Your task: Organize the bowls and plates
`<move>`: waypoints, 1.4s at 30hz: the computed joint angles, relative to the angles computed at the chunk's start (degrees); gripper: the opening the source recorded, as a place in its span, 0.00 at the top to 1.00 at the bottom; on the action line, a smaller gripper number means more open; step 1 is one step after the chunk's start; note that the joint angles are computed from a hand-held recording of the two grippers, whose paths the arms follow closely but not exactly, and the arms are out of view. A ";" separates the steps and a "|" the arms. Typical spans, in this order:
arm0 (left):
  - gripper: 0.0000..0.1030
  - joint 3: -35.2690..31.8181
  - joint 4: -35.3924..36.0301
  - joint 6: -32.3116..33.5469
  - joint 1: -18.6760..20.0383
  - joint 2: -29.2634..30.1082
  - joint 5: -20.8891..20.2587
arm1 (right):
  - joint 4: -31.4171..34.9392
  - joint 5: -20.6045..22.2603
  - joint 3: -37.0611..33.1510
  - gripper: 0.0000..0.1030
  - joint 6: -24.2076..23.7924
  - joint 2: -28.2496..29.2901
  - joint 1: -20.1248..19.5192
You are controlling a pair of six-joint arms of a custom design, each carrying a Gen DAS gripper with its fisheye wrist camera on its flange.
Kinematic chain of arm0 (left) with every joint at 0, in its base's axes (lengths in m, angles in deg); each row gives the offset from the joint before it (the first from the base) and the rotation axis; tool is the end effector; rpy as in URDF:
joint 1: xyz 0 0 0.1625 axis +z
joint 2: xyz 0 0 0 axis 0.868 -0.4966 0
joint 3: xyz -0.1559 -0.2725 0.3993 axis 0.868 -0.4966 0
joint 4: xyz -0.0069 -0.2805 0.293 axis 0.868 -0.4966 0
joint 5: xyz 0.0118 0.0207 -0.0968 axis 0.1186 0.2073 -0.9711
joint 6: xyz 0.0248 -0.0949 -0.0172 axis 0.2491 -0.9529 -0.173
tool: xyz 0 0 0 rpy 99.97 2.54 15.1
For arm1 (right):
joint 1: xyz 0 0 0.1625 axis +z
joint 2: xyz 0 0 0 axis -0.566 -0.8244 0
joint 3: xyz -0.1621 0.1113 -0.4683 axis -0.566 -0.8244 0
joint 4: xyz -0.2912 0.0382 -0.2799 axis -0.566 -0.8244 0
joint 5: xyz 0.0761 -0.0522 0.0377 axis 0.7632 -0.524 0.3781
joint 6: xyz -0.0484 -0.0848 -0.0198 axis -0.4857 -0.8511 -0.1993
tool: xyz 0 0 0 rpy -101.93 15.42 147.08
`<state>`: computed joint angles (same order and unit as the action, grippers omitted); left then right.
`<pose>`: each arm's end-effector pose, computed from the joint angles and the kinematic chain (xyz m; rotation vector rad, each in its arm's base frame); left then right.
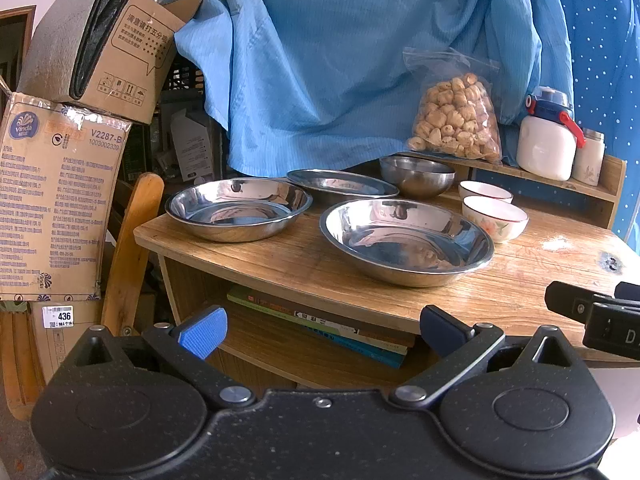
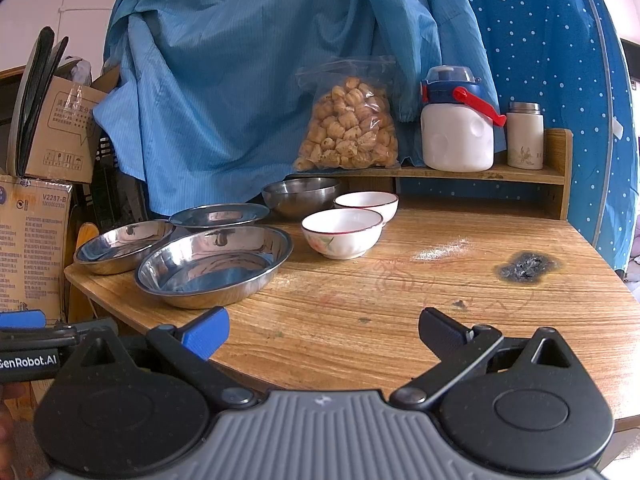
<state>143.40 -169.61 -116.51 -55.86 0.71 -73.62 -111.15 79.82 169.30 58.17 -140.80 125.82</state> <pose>-0.2485 -0.2415 0.0690 0.1598 1.8668 -1.3817 0.1359 -0.2743 0.1430 0.8125 -2.3059 1.3331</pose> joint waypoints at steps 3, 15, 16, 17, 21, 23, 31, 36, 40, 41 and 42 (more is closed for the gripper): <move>0.01 0.01 -0.16 0.15 0.01 -0.02 -0.07 | 0.07 0.02 -0.03 0.00 0.04 -0.02 0.03; 0.01 -0.05 -0.52 0.66 -0.06 -0.23 -0.47 | -0.12 0.31 -0.08 0.00 -0.09 0.46 0.15; 0.01 -0.15 -0.41 0.64 0.07 -0.21 -0.35 | -0.15 0.32 -0.06 0.00 -0.10 0.50 0.16; 0.01 -0.10 -0.47 0.64 -0.02 -0.21 -0.45 | -0.28 0.28 0.03 0.00 -0.14 0.55 0.08; 0.01 -0.13 -0.43 0.61 -0.01 -0.24 -0.54 | -0.76 0.29 0.25 0.00 -0.30 0.83 0.01; 0.01 -0.27 -0.49 0.87 0.22 -0.28 -0.39 | -0.90 0.19 0.35 0.00 -0.34 0.88 -0.10; 0.01 -0.34 -0.53 0.98 0.41 -0.39 -0.49 | -0.41 0.71 -0.06 0.00 -0.08 1.21 0.23; 0.01 -0.38 -0.33 1.10 0.63 -0.66 -0.46 | 0.54 1.48 -0.72 0.00 0.04 1.14 0.70; 0.01 -0.74 1.94 0.49 1.22 -1.78 0.17 | 1.99 1.99 -1.70 0.00 0.16 1.14 1.20; 0.01 -0.97 3.29 -0.09 1.43 -2.21 0.53 | 2.39 2.20 -2.06 0.00 -0.02 1.13 1.47; 0.01 -1.31 4.96 -0.73 1.72 -2.68 0.96 | 2.75 2.41 -2.50 0.00 -0.28 1.17 1.86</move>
<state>142.09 -164.64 -117.24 -54.14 -1.97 -72.66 -108.41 82.23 166.79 57.90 -139.63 127.68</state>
